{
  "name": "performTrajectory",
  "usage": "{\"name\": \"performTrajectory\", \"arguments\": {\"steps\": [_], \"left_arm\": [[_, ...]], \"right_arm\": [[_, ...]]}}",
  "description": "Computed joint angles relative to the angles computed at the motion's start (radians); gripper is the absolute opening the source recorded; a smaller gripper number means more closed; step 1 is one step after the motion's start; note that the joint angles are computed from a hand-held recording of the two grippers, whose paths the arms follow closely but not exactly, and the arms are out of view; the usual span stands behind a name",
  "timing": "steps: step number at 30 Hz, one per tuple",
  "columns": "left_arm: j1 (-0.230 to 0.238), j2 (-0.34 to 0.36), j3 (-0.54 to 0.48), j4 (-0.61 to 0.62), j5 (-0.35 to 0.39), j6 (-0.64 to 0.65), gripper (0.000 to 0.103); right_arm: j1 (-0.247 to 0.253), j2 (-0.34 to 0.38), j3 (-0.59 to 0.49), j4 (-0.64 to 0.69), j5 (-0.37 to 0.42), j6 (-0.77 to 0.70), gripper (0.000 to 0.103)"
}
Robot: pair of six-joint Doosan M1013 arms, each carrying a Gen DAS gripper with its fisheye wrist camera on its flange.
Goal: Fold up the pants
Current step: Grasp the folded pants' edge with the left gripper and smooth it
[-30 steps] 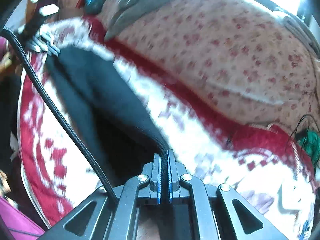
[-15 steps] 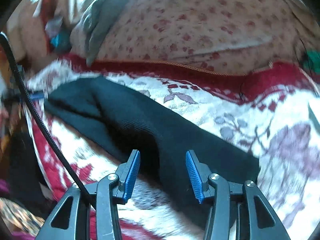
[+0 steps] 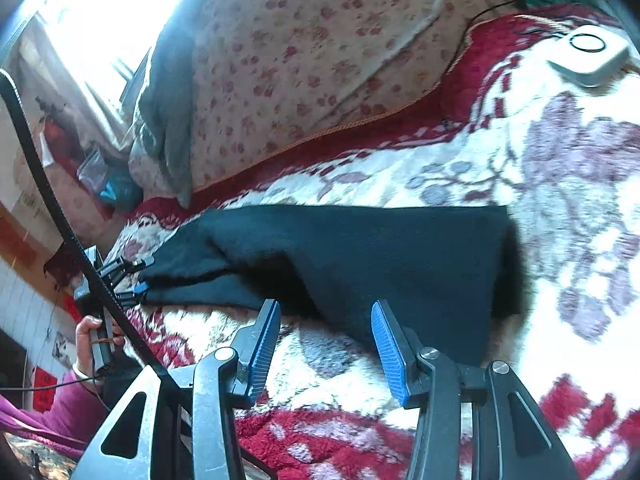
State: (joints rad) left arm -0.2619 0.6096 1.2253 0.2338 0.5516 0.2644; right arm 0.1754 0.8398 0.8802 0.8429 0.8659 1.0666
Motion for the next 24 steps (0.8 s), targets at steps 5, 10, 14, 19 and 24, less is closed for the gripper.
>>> {"name": "performTrajectory", "arguments": {"steps": [5,10,14,19,24], "left_arm": [[-0.008,0.003,-0.01,0.062,0.031,0.019,0.014],[-0.013,-0.03,0.021,0.107,-0.018,0.047,0.008],[-0.014,-0.066,0.048,0.135,-0.032,0.059,0.008],[-0.013,-0.086,0.064,0.144,-0.002,0.076,0.008],[-0.014,-0.071,0.061,0.096,0.041,0.117,0.008]], "right_arm": [[-0.017,-0.007,0.017,-0.043,-0.021,0.124,0.046],[-0.026,-0.006,0.017,-0.114,-0.044,0.243,0.046],[-0.021,-0.007,0.01,-0.211,-0.068,0.307,0.046],[-0.011,0.015,-0.029,-0.26,-0.064,0.316,0.046],[0.003,0.085,-0.155,-0.372,0.008,0.339,0.034]]}}
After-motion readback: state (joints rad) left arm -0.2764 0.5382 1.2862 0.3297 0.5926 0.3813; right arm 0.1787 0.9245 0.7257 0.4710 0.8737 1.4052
